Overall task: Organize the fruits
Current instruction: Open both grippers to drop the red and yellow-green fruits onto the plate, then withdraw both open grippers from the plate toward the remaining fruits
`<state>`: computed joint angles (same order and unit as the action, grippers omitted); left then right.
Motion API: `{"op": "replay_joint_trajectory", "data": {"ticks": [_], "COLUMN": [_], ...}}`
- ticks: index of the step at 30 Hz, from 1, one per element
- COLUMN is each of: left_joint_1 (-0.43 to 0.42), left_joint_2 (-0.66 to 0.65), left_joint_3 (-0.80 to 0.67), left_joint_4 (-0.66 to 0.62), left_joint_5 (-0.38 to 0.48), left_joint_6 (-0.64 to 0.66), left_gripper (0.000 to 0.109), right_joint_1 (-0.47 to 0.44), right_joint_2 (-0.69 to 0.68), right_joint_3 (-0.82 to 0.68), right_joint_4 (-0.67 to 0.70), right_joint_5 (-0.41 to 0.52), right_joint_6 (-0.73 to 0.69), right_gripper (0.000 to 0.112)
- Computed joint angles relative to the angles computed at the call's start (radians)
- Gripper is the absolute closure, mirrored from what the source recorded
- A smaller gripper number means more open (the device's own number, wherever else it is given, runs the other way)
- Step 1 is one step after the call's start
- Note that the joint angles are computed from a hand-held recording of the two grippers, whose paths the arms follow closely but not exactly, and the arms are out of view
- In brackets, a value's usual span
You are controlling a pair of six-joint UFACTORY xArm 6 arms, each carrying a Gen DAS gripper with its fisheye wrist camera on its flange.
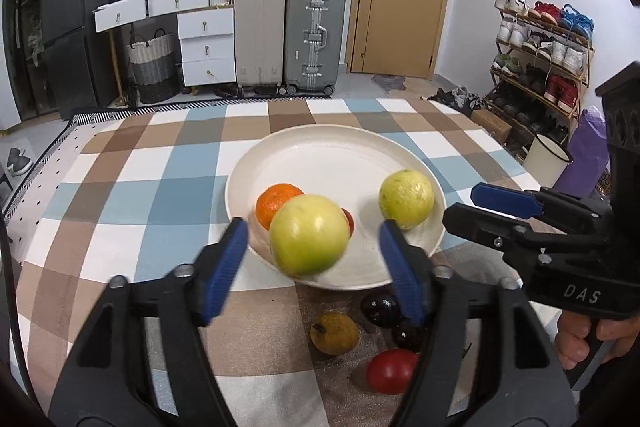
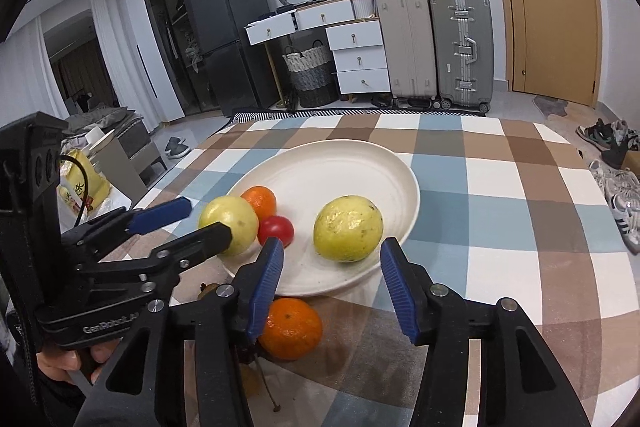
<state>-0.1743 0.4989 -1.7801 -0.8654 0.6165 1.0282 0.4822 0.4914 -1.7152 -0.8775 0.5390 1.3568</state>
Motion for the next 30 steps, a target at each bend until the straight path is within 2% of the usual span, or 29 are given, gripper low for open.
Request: {"op": "replay_joint_trajectory", "data": {"ticks": [1,2,8,12,15,17,20,30], "left_joint_1": [0.002,0.005,0.014,0.026,0.035,0.044,0.061,0.073], "left_joint_2": [-0.003,-0.012,-0.051,-0.074,-0.095,-0.105,-0.119,-0.111], "left_joint_3": [0.0,0.01,0.06,0.096,0.128,0.144,0.164,0.156], "left_joint_4": [-0.002,-0.011,0.001,-0.001,-0.012,-0.031,-0.062,-0.037], "left_joint_5": [0.002,-0.002,-0.018,-0.021,-0.031,-0.033,-0.023,0.004], "left_joint_6": [0.0,0.006,0.023,0.023,0.037,0.053,0.075,0.049], "left_gripper": [0.026,0.025,0.022,0.02,0.016,0.007,0.007,0.007], "right_joint_1": [0.001,0.001,0.009,0.009,0.01,0.011,0.018,0.03], "right_joint_2": [-0.004,-0.01,-0.045,-0.063,-0.066,-0.063,-0.058,-0.044], "right_joint_3": [0.005,0.013,0.059,0.084,0.087,0.084,0.082,0.086], "right_joint_4": [-0.005,-0.011,-0.055,-0.052,-0.049,-0.027,0.014,0.077], "right_joint_5": [-0.001,-0.003,-0.003,0.002,0.007,0.001,0.008,0.03], "right_joint_6": [0.007,0.014,0.056,0.072,0.077,0.052,0.004,-0.045], "right_gripper": [0.055,0.05,0.021,0.013,0.01,0.01,0.01,0.01]}}
